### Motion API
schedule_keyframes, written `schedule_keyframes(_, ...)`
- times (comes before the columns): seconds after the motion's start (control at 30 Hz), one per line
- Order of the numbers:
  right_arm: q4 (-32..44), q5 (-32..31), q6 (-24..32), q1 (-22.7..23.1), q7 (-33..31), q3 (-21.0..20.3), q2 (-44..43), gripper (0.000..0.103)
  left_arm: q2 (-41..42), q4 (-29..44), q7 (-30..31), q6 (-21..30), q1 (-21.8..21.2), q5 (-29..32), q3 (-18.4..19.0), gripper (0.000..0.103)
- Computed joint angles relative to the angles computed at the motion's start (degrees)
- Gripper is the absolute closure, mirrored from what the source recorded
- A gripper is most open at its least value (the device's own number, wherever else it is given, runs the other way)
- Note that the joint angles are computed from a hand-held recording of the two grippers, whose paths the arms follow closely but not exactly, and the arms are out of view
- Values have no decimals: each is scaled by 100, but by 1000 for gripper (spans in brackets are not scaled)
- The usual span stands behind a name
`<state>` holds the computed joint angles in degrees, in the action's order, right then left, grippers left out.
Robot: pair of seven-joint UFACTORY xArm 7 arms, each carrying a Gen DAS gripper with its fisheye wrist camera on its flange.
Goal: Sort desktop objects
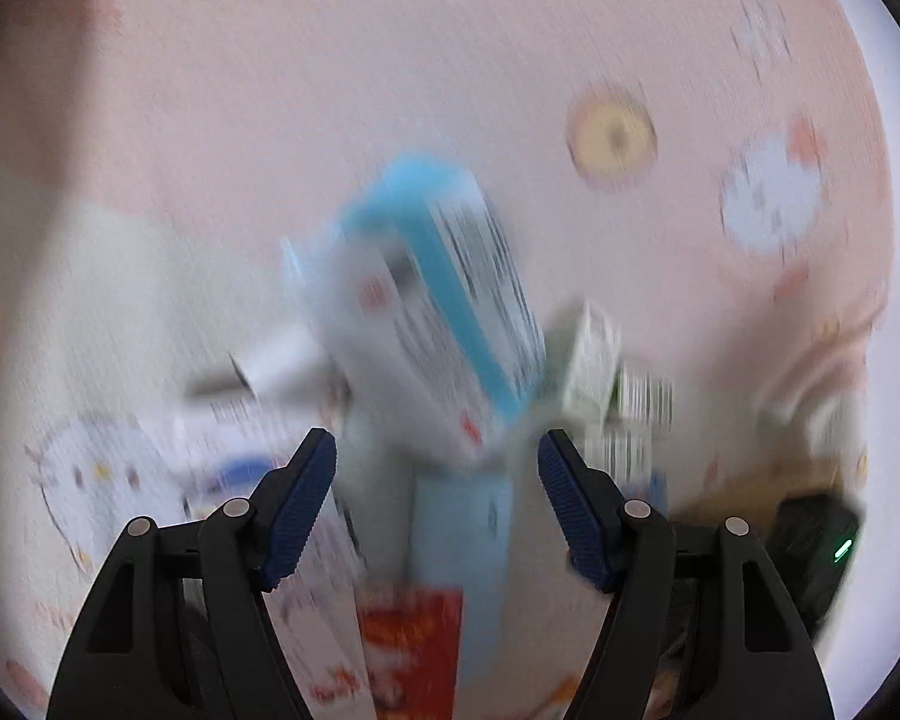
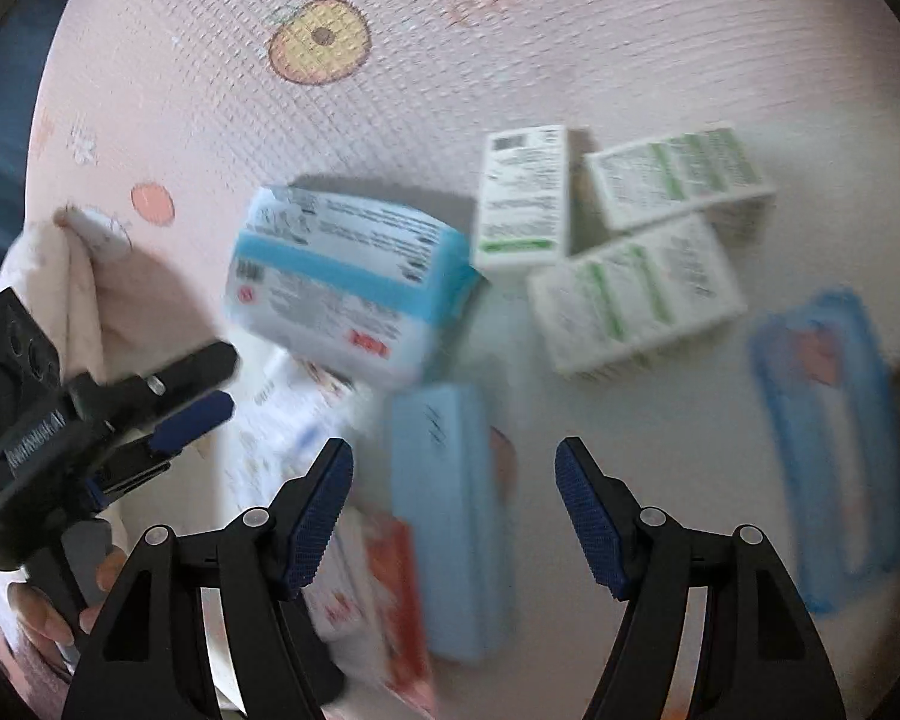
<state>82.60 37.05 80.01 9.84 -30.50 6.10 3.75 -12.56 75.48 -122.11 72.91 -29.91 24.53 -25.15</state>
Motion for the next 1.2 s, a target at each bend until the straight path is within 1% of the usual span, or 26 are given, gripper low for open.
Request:
schedule_keyframes(0.07, 53, 81, -7, 56, 151, 54, 111, 35, -395, -341, -216, -76, 104, 144, 65, 29)
schedule_keyframes(0.17, 97, 275, 7, 105, 243, 123, 249, 35, -802, -691, -250, -175, 338, 51, 109, 29)
schedule_keyframes(0.23, 147, 318, -2, 171, 382, 187, 378, 35, -951, -837, -144, -263, 495, -13, 113, 29)
schedule_keyframes(0.4, 229, 317, -183, 326, 723, 316, 610, 34, -1128, -1192, 371, -767, 767, -353, 216, 29)
schedule_keyframes(0.43, 226, 316, -279, 349, 757, 332, 628, 34, -1114, -1185, 424, -745, 817, -415, 187, 29)
schedule_keyframes(0.47, 232, 323, -364, 365, 780, 346, 651, 34, -1019, -1089, 466, -579, 868, -451, 114, 29)
schedule_keyframes(0.53, 355, 341, -423, 390, 897, 377, 795, 34, -917, -983, 649, -424, 897, -469, 79, 29)
schedule_keyframes(0.6, 398, 338, -581, 419, 1004, 405, 864, 34, -758, -817, 1005, -208, 869, -489, 92, 29)
schedule_keyframes(0.67, 439, 270, -645, 447, 1026, 439, 923, 35, -594, -639, 1398, 21, 803, -536, 134, 29)
schedule_keyframes(0.73, 403, 198, -727, 492, 1028, 479, 889, 35, -461, -481, 1666, 231, 740, -517, 144, 30)
schedule_keyframes(0.77, 396, 130, -727, 523, 979, 502, 880, 35, -269, -256, 1942, 552, 688, -533, 136, 30)
schedule_keyframes(0.8, 374, 35, -749, 562, 971, 514, 856, 35, -152, -127, 2082, 737, 634, -517, 141, 30)
schedule_keyframes(0.83, 340, -4, -773, 588, 970, 523, 831, 35, -76, -57, 2190, 841, 573, -490, 156, 30)
schedule_keyframes(0.87, 323, 20, -744, 598, 963, 535, 829, 35, -54, -67, 2295, 835, 508, -510, 198, 30)
schedule_keyframes(0.9, 349, 111, -605, 587, 996, 547, 883, 33, -101, -175, 2382, 716, 451, -605, 271, 30)
schedule_keyframes(0.97, 191, 140, -763, 611, 1151, 526, 831, 33, -234, -426, 2473, 544, 408, -913, 423, 30)
schedule_keyframes(1.0, 35, 378, -891, 557, 1101, 516, 788, 33, -364, -598, 2447, 369, 414, -996, 472, 30)
schedule_keyframes(1.07, -89, 723, -907, 461, 997, 503, 828, 33, -722, -1021, 2369, -112, 468, -1107, 542, 33)
schedule_keyframes(1.1, -153, 915, -930, 409, 942, 497, 854, 33, -850, -1150, 2311, -230, 524, -1117, 525, 36)
schedule_keyframes(1.13, -173, 1051, -911, 373, 923, 497, 893, 33, -937, -1230, 2269, -298, 582, -1120, 494, 41)
schedule_keyframes(1.17, -196, 1180, -903, 342, 910, 501, 926, 33, -1017, -1283, 2238, -297, 635, -1104, 449, 44)
schedule_keyframes(1.2, -216, 1315, -906, 320, 905, 512, 967, 33, -1017, -1247, 2205, -269, 694, -1040, 371, 50)
